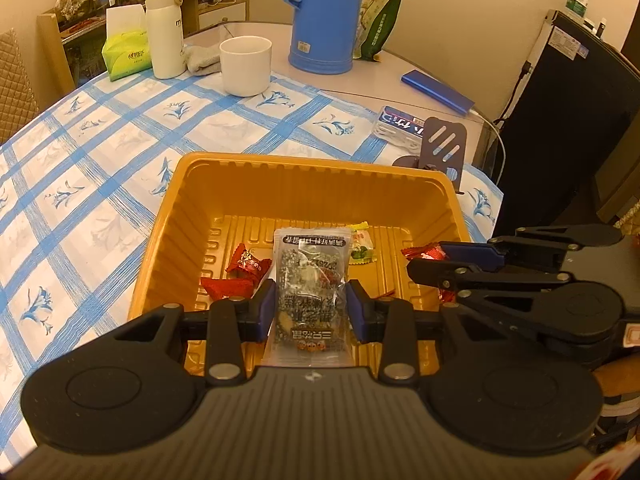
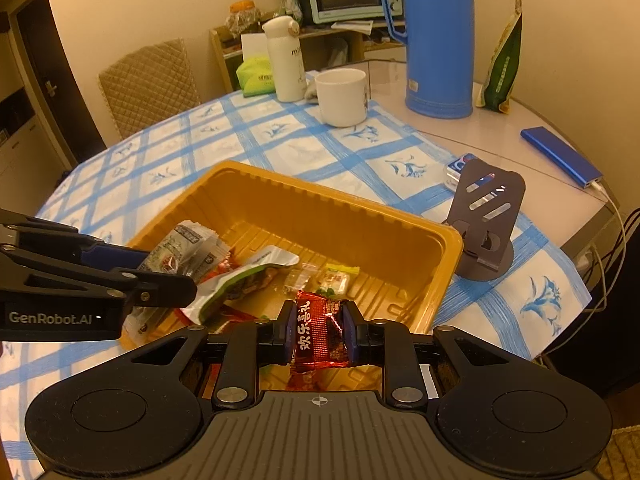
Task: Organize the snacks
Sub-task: 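Lower both packets into the tray and open both grippers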
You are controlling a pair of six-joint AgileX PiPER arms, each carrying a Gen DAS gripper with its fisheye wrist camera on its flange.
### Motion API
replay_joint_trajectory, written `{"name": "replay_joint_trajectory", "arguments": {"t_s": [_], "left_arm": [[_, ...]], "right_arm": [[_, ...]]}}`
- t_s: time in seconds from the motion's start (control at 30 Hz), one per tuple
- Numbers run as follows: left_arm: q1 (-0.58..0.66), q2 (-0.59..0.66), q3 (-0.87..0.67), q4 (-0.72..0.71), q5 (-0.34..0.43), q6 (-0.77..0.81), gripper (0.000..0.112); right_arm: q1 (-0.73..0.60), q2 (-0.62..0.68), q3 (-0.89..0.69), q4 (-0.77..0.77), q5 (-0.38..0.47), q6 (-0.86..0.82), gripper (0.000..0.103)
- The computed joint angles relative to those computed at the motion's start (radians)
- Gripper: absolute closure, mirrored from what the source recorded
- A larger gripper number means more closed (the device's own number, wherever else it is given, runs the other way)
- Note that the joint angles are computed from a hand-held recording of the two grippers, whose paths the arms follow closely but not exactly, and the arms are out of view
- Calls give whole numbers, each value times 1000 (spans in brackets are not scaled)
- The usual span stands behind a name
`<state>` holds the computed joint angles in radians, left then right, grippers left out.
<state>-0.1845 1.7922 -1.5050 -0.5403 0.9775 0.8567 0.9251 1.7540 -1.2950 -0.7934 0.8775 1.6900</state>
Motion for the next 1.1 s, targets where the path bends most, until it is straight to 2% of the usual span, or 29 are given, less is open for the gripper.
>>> {"name": "replay_joint_trajectory", "arguments": {"t_s": [0.33,0.53,0.93,1.1], "left_arm": [[-6,39,-42,17,1,-43,78],[-8,51,-55,26,3,-60,78],[-21,67,-65,30,-2,-81,78],[-45,85,-74,27,-27,-94,78]], "right_arm": [[-59,39,-10,37,-33,-70,78],[-70,46,-13,9,-28,-51,78],[-76,26,8,13,-72,-33,78],[-87,27,15,22,-86,-35,78]]}}
